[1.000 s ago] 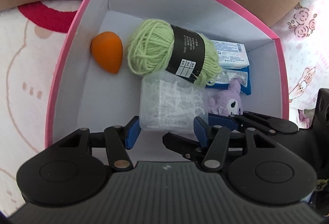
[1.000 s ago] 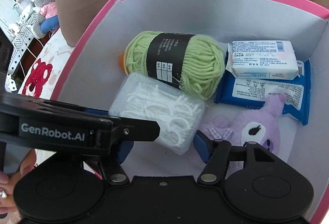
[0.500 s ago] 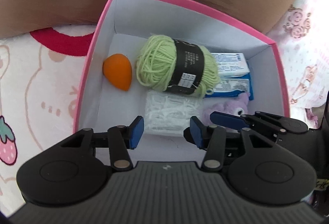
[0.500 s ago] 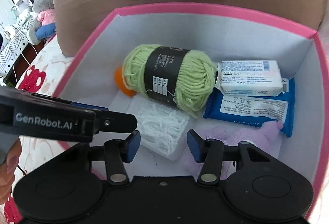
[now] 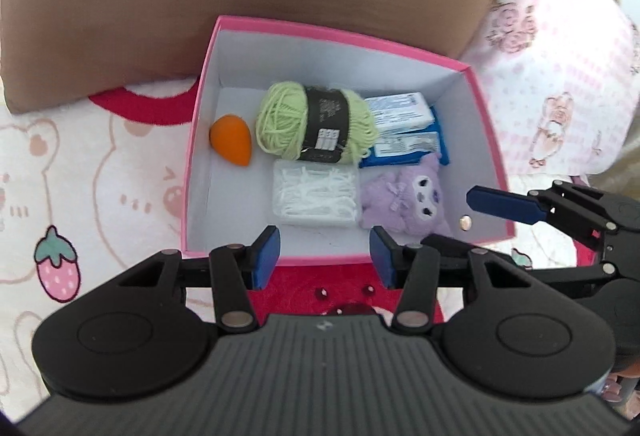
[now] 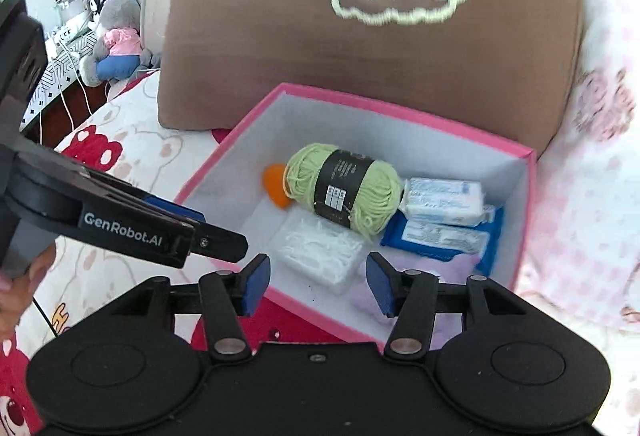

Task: Organize objects
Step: 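Withdraw the left tool up and away from the pink box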

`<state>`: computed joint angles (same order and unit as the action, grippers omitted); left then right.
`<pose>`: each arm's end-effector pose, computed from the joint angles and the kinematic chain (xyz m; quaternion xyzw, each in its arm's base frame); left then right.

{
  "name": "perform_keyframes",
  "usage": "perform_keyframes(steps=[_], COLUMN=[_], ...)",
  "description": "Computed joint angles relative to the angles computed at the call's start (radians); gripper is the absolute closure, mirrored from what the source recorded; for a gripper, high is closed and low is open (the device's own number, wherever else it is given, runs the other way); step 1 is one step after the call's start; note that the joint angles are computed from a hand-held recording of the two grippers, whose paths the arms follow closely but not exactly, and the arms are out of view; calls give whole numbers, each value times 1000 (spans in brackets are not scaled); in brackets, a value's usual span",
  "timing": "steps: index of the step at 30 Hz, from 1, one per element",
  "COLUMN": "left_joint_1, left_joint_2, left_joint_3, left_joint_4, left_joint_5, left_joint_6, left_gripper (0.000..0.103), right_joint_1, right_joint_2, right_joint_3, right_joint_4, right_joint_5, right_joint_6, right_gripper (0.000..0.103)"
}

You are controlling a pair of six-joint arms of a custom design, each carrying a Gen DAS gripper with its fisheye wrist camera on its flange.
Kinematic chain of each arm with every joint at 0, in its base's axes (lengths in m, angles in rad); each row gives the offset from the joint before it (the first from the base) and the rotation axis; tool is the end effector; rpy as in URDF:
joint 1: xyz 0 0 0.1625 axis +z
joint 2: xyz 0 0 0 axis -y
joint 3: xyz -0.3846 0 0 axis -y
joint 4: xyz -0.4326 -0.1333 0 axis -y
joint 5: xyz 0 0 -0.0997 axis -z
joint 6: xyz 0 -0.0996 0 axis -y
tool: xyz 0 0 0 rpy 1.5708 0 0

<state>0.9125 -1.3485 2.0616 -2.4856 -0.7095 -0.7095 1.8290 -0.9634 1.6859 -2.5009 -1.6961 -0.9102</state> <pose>-0.1545 -0.5412 0.2110 -0.0652 0.9027 -0.3333 0.2641 0.2859 -0.6091 0.1161 0.5421 -0.8316 0.0780 0.0921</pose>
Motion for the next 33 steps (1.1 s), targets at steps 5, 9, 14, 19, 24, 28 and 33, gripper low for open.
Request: perform_keyframes(steps=[5, 9, 14, 19, 24, 28, 33], left_joint_1=[-67, -122, -185, -229, -274, -291, -301], left_joint_2=[-59, -106, -155, -195, -237, -260, -264], left_joint_3=[37, 66, 90, 104, 136, 151, 161], left_joint_4=[54, 77, 160, 306, 351, 388, 433], left_joint_5=[44, 37, 72, 110, 123, 115, 121], left_joint_6=[-51, -80, -151, -289, -333, -372, -400], left_gripper=[53, 52, 50, 49, 46, 45, 40], right_joint_1=[-7, -6, -11, -16, -13, -17, -14], right_joint_2=[-79, -126, -202, -264, -307, -334, -357], right_joint_3=[74, 109, 158, 200, 235, 267, 311], right_joint_4=[-32, -8, 0, -30, -53, -91, -165], right_joint_5=[47, 29, 67, 102, 87, 87, 66], right_joint_6=[30, 35, 27, 67, 44, 25, 47], right_gripper=[39, 38, 36, 33, 27, 22, 9])
